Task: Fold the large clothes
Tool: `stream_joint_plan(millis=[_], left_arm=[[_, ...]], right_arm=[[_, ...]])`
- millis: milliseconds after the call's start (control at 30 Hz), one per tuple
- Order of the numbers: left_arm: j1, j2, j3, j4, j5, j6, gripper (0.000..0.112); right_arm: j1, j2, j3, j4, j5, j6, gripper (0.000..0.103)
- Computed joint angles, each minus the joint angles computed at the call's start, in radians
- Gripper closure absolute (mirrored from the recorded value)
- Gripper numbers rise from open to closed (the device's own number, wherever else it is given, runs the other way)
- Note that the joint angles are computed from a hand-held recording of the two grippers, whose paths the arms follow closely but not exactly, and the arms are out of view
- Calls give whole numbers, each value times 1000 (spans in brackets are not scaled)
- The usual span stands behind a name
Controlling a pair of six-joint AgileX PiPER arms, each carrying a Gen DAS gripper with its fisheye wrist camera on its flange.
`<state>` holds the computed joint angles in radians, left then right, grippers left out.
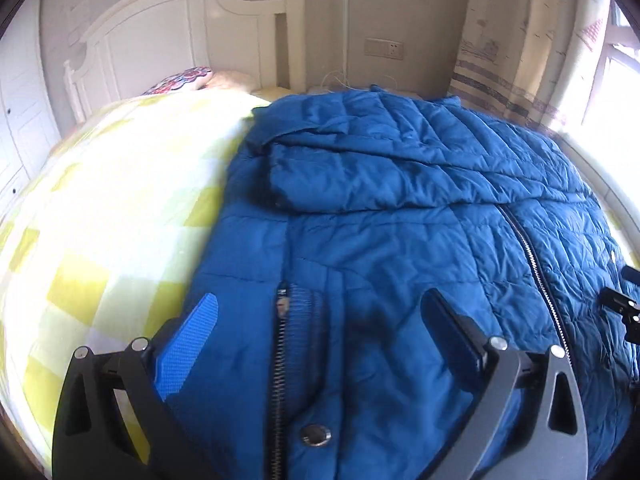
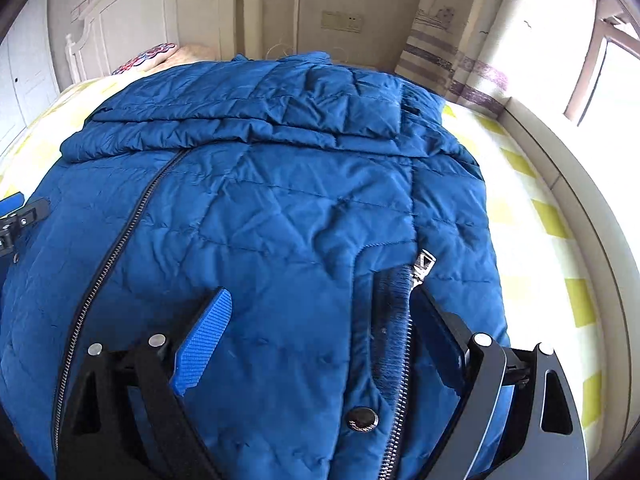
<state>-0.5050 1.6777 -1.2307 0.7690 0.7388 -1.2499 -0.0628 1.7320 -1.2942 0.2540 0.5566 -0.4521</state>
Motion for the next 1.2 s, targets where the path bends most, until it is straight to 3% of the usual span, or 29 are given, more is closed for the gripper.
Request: stream_joint_plan(millis=[100, 167, 233, 300, 400, 500, 533, 567, 733, 767, 833, 933, 1033, 1133, 1200], left_arm=[[131, -38, 69, -179, -68, 13, 12], [140, -48, 66, -197, -63, 30, 12], [73, -34, 31, -114, 14, 14, 12], [-33, -50, 28, 14, 58, -33, 12], [-198, -51, 8, 149, 104, -66, 12], [-278, 50, -75, 89, 129, 74, 12], [-280, 103, -110, 24, 148, 143, 12], [-275, 131, -120, -8, 147, 173, 11], [-189, 38, -20, -113, 25, 170, 11], [-191, 28, -9, -98, 34, 173, 11], [-233, 25, 5, -10, 126, 107, 11], [-216, -64, 109, 5, 100, 26, 11], [-204, -111, 160, 14, 157, -86, 11], [-257, -135, 165, 66, 253, -189, 12], [-330, -174, 177, 116, 256, -245, 12]], right_arm=[[-68, 22, -26, 74, 55, 1, 17], [-49, 2, -12, 3, 38, 64, 17], [-31, -52, 36, 40, 24, 14, 17], [-17, -123, 101, 167, 21, -136, 17], [47, -218, 198, 229, 12, -277, 17], [157, -209, 252, 82, -11, -214, 17], [174, -209, 291, 53, -67, -188, 17], [176, -224, 318, 64, -97, -177, 17], [87, -257, 323, 162, -15, -252, 17], [72, -272, 336, 163, -16, -262, 17], [24, -295, 355, 194, -10, -311, 17], [-70, -306, 375, 231, -6, -343, 17], [-157, -309, 387, 294, 22, -368, 17], [-135, -373, 431, 249, -24, -299, 17], [-117, -437, 468, 328, -8, -377, 16]])
